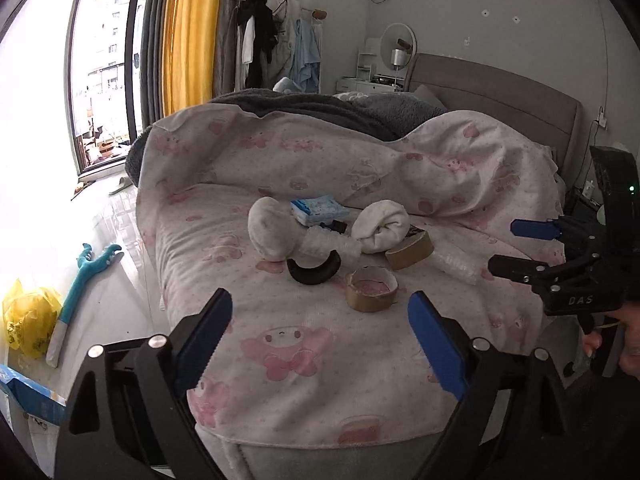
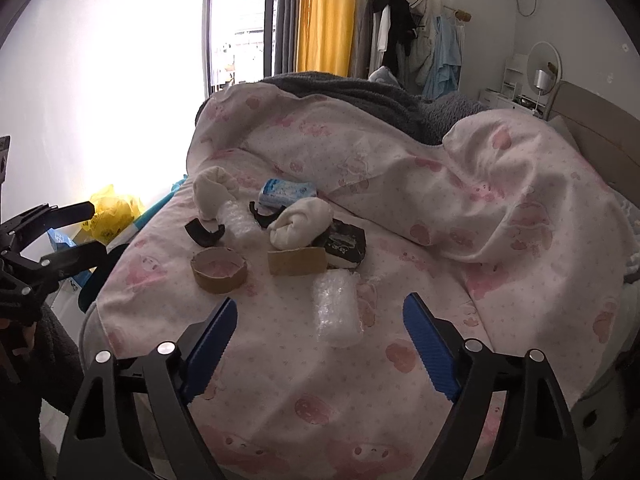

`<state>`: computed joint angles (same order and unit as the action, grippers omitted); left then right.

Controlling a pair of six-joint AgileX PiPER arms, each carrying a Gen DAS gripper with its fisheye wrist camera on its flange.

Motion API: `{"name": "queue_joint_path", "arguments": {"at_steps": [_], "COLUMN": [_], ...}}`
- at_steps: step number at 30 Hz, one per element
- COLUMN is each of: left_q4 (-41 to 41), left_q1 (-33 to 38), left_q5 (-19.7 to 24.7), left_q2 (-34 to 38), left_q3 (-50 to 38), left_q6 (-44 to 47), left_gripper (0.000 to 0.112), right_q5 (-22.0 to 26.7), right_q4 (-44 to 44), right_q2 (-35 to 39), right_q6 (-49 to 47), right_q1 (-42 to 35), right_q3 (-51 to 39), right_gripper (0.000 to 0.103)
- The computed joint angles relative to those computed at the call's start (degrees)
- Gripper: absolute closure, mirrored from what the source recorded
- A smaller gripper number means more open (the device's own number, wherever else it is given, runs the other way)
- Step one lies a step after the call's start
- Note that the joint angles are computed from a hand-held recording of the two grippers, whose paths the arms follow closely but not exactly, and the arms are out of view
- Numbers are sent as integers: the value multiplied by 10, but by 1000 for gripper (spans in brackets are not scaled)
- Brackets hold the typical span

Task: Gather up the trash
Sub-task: 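Grasp the bubble-wrap roll with the right tool while the left tool grasps the cardboard tube ring, then carry the bubble-wrap roll and cardboard ring with both tools over the teal bin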

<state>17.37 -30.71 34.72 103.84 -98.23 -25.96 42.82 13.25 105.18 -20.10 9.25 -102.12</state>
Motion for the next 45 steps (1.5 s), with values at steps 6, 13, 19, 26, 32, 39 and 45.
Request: {"name": "queue_joint_path", "arguments": {"at_steps": [6,13,19,26,32,39,45], "left_q4": [-39,-67,-61,-78,-83,-83,-97], "left_q1": [-2,-9,-18,-15,-17,-22,-16], "left_q5": [16,62,91,126,151,206,249], "left_q2": [51,111,153,200,232,284,319], "left_q3": [-57,-135,-194,-265,-314,-403,-466], "left_q6": [18,36,32,36,46,62,66], "left_gripper": [26,31,33,37,40,49,61], "right_q5": [32,73,87,108,117,114,108], "right_q4": [41,79,84,68,78,91,98], "right_q2": [67,122,154,178,182,173,169], "right_q6": [-43,-86,-94,-91,-90,-83,-64], "right_q1": [-24,-33,-39,-37,-46,-60,-67], "right_q3": [-63,-122,-154,-183,-192,-186,-194], "right_gripper": [28,39,46,58,67,67,67]}}
